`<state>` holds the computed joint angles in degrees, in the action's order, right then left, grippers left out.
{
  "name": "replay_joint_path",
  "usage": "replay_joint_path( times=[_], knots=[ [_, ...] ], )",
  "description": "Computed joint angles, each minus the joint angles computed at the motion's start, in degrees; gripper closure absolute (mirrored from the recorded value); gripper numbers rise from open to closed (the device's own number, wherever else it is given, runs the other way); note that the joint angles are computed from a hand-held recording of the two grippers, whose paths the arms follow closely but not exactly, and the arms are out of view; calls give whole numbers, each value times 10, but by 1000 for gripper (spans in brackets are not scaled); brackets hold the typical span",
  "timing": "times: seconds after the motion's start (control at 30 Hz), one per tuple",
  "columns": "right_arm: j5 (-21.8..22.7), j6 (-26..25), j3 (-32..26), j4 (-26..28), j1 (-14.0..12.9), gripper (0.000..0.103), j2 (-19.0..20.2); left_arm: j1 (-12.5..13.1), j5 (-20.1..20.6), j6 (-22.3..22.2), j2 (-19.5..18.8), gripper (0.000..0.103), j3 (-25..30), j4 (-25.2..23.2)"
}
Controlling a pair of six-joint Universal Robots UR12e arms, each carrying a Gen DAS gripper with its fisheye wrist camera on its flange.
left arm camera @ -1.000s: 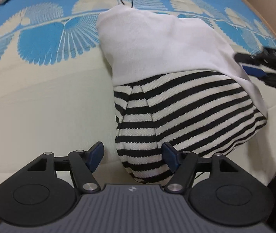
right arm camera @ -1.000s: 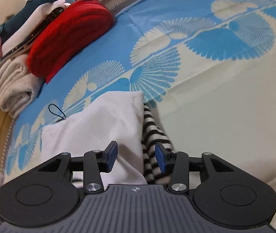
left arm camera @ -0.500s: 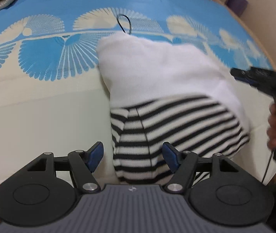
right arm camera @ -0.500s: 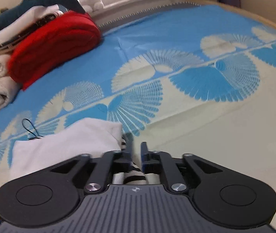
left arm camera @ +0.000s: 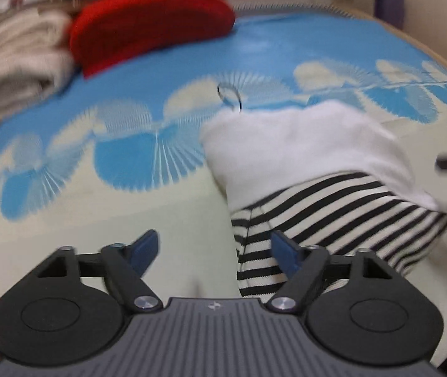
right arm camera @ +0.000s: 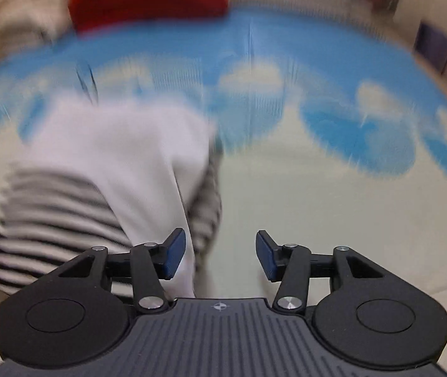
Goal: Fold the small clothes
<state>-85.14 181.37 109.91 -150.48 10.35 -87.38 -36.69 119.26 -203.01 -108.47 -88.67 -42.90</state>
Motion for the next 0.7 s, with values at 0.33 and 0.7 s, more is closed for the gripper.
replay_joint_path(
  times=[0.33, 0.7],
  knots=[
    [44, 105, 119, -112, -18, 20, -143, -89, 96, -74, 32, 1, -39, 95],
    [-38, 47, 135, -102, 49, 13, -158, -121, 87, -232, 27, 1, -35, -8]
  ],
)
